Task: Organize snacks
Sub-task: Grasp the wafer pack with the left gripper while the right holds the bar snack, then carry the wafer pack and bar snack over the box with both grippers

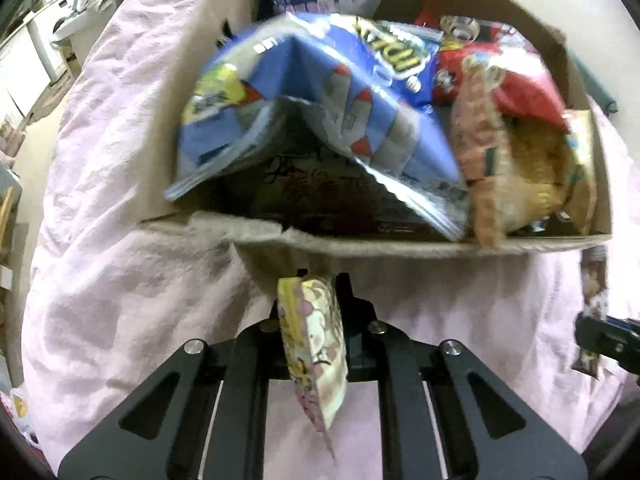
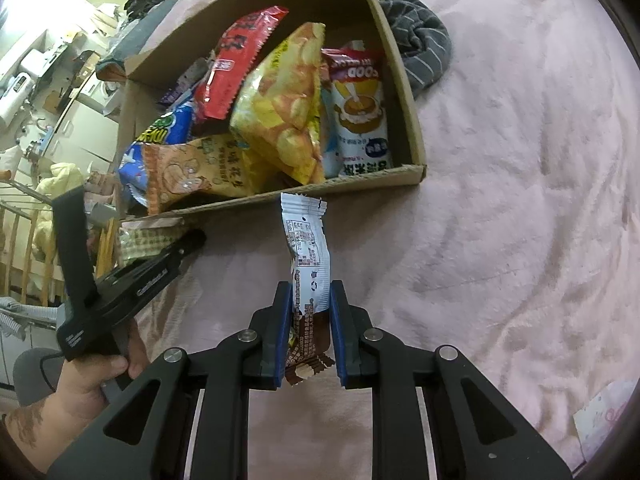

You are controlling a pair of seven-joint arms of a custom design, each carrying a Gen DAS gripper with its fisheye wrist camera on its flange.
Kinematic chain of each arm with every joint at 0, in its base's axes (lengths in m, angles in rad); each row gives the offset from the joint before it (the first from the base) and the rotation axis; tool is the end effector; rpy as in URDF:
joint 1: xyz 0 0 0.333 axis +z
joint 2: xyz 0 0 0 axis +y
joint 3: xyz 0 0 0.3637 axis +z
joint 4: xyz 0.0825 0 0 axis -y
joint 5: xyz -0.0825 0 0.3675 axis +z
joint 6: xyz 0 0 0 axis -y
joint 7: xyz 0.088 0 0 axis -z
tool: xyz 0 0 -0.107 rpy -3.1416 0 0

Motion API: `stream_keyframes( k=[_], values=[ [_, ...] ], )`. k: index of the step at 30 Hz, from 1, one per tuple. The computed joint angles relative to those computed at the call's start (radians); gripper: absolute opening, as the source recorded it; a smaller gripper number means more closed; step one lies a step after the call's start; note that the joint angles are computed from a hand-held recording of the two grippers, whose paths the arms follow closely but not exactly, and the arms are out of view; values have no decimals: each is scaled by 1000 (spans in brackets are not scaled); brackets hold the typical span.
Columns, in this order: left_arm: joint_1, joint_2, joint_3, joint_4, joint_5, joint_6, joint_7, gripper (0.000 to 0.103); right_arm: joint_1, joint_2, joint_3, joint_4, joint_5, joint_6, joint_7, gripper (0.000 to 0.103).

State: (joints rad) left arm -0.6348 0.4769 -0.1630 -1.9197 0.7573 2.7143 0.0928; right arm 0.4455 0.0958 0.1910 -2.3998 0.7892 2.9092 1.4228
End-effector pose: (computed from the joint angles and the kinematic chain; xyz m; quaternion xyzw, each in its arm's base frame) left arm 0.4517 -0.4818 0.3287 -0.7100 0.6639 -0.2090 0.1068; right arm 0.4390 0.2693 0.3700 -0.6988 0.6686 0.0509 0.2490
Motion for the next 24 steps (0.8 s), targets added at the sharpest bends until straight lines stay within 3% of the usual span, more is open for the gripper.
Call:
stream_keyframes(
  k=[7,13,18,24],
  values=[
    [-3,-110,17,-110,87,91,-102,9,5,-28,4,3,36,-5,-31,20],
    [-5,-164,-29,-129,114,9,-126,9,14,-48,2,0,80,-9,-75,20],
    [-20,-225,-75,-148,142,-127,-157,9,27,-72,1,-11,127,-1,-114,20],
    [32,-263,-94,-142,191,-133,-150,9,47,-98,-2,0,218,39,-199,20]
  ],
)
